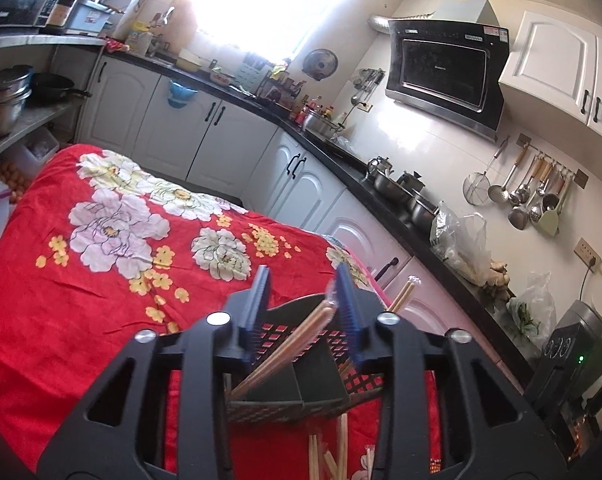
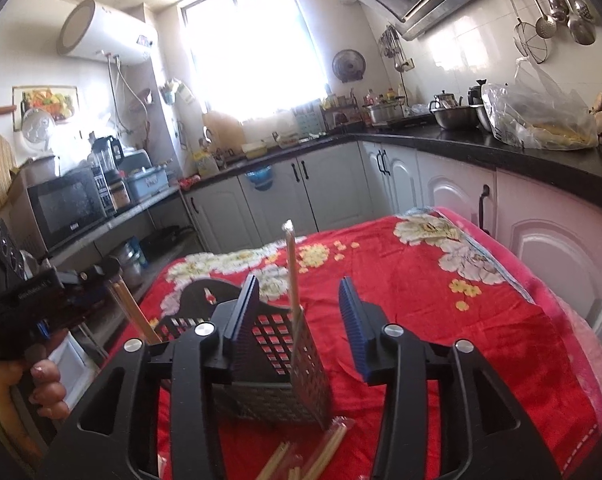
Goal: Organize utensils
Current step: 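Open the right gripper over the caddy while the left gripper opens too, then withdraw both grippers from the caddy back toward the remaining chopsticks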
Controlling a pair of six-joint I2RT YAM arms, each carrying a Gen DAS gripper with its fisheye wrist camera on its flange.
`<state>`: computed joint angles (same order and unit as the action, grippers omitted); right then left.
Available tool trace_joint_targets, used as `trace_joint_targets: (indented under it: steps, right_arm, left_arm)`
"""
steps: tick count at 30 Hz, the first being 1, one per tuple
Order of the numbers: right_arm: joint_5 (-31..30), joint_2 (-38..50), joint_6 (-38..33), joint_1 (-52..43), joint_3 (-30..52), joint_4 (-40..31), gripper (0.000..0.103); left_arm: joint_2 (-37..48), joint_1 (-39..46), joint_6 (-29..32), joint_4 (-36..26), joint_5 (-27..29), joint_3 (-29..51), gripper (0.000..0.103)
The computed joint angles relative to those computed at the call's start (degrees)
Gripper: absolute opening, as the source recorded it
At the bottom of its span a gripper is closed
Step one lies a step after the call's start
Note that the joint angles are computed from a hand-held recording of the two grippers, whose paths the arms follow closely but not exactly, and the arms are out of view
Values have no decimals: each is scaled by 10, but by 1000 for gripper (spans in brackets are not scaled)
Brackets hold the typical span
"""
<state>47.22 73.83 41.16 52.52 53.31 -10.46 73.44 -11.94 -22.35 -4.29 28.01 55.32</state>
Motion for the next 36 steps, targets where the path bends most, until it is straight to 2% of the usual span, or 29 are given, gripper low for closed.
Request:
trace_joint_targets:
  steps: [4, 6, 8, 11, 12, 15, 25, 36]
  right_arm:
    - [6, 0, 16, 11, -1, -23, 45]
    - [7, -3, 23, 17, -4, -32, 47]
    - [10, -7, 29, 23, -8, -36, 49]
    - [11, -9, 32, 29, -7, -44, 53]
    - [13, -10, 33, 32, -8, -47, 54]
    - [15, -15, 39, 41, -10, -56, 56]
    - [17, -40, 67, 67, -22, -98, 62]
    - [38, -57, 89, 111, -25, -142, 63]
  left_arm:
    - [-14, 9, -8, 2, 9, -15, 43]
    - [-22, 13, -11, 2, 13, -22, 52]
    - [-34, 18, -19, 9, 22, -33, 67]
    - [-47, 23, -22, 9, 26, -42, 77]
    - [-51, 24, -23, 9, 29, -44, 84]
    - [-69, 29, -27, 8, 37, -55, 91]
    - [-141, 25, -16, -30, 36, -90, 92]
    - [-212, 16, -9, -82, 21, -148, 92]
